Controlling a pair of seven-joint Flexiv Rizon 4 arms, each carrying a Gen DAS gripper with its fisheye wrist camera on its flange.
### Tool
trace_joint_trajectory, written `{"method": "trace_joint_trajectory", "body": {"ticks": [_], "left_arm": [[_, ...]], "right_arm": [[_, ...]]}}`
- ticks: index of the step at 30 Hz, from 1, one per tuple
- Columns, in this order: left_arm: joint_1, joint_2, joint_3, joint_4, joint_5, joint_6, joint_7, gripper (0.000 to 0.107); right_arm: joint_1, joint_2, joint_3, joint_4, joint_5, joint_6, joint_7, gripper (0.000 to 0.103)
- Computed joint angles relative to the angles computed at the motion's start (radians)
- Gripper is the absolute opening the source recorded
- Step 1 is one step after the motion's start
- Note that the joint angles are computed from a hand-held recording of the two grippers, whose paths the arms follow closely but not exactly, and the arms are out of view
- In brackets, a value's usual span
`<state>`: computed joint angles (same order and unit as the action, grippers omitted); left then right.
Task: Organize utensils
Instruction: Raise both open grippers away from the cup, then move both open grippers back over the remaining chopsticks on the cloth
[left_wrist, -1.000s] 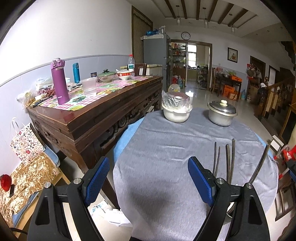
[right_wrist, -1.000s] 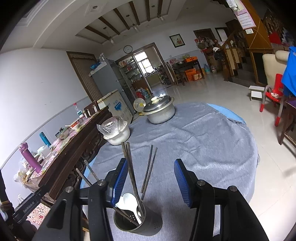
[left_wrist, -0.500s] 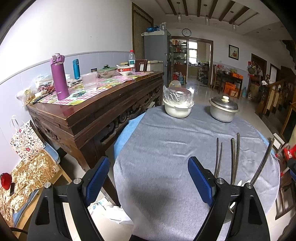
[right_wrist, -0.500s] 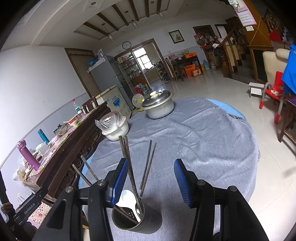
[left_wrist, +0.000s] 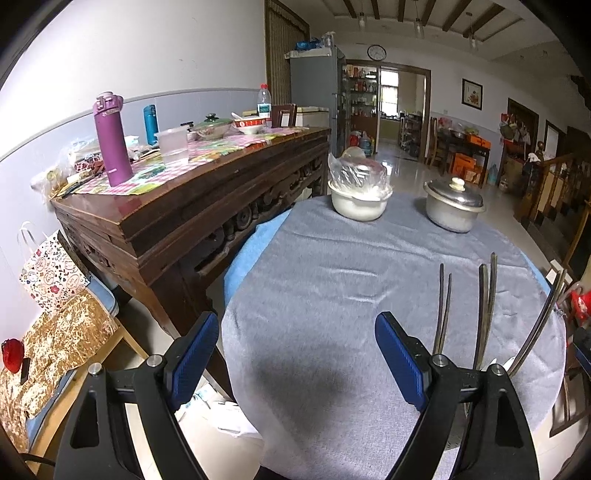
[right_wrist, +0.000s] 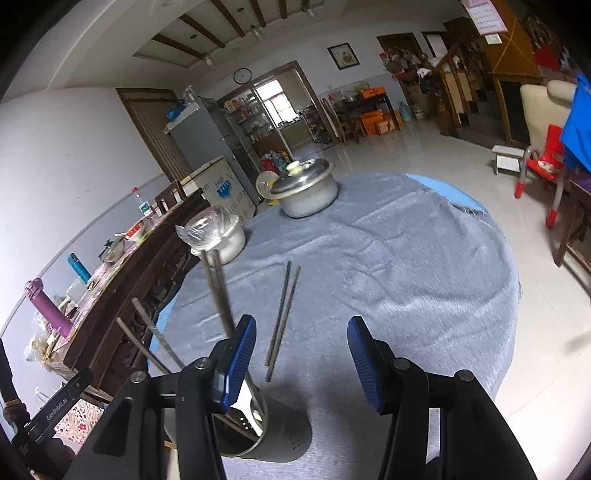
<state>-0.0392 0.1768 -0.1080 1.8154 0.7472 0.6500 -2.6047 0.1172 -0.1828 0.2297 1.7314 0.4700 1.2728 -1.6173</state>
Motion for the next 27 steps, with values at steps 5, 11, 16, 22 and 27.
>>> {"method": "trace_joint_trajectory", "body": {"ticks": [5, 11, 16, 22, 27], "left_arm": [[-0.004, -0.048, 0.002, -0.022, -0.013, -0.009, 0.015, 0.087], [-0.019, -0.114, 0.035, -0.045, -0.039, -0.007, 0.029, 0.087], [-0.027, -0.171, 0.072, -0.064, -0.073, 0.016, 0.045, 0.087], [-0.031, -0.235, 0.113, -0.087, -0.121, 0.043, 0.074, 0.087], [-0.035, -0.288, 0.141, -0.129, -0.139, 0.034, 0.097, 0.087]], "right_arm": [[-0.010, -0.036, -0.008, -0.024, 0.003, -0.029, 0.012, 0.055], [-0.023, -0.089, -0.007, -0.049, -0.016, -0.055, 0.038, 0.055], [-0.030, -0.132, -0.007, -0.066, -0.051, -0.072, 0.070, 0.055], [-0.026, -0.190, -0.010, -0.107, -0.112, -0.085, 0.115, 0.055], [-0.030, -0.259, 0.009, -0.189, -0.149, -0.114, 0.115, 0.055]]}}
